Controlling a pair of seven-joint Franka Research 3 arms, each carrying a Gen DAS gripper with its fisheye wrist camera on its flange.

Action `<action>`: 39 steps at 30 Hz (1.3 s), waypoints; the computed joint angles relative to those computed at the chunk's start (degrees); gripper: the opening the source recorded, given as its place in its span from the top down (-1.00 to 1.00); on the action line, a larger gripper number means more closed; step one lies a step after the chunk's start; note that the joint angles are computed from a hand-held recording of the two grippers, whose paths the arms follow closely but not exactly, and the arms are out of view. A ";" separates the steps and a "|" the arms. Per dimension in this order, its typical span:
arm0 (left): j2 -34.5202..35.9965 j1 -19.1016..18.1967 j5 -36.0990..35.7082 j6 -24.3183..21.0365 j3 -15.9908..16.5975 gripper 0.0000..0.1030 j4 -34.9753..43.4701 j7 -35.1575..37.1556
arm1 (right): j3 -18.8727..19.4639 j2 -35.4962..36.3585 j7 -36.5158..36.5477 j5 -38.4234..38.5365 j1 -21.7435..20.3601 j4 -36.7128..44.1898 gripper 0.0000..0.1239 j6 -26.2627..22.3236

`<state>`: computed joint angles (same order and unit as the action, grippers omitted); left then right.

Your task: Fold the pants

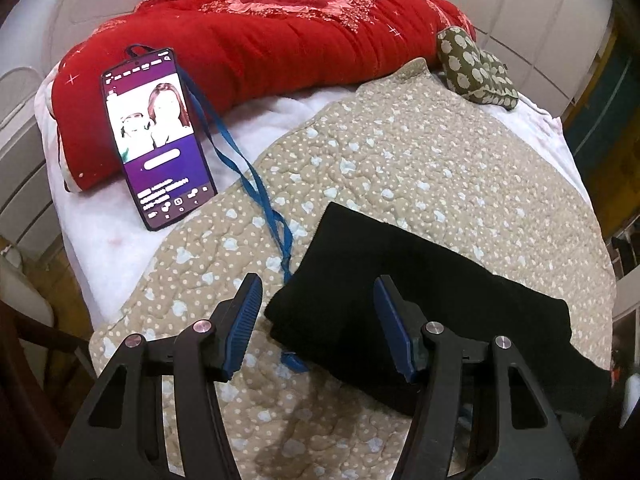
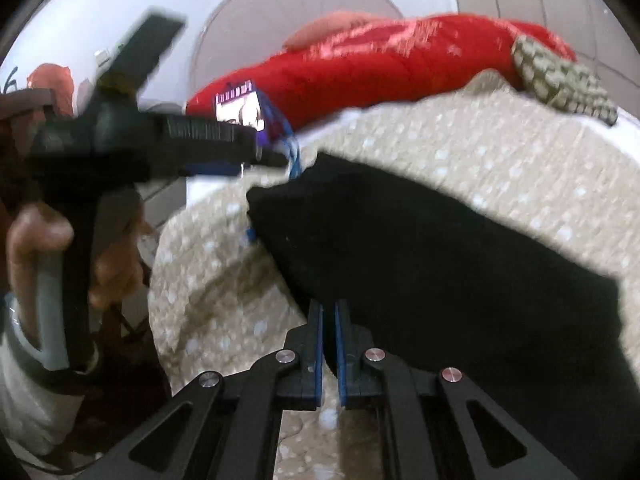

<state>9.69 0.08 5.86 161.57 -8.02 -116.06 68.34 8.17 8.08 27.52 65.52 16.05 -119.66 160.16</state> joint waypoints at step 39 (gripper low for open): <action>-0.88 -5.77 19.48 1.92 1.04 -0.13 -1.92 -13.98 | -3.31 -7.55 17.36 -10.88 -3.38 -13.34 0.51 12.14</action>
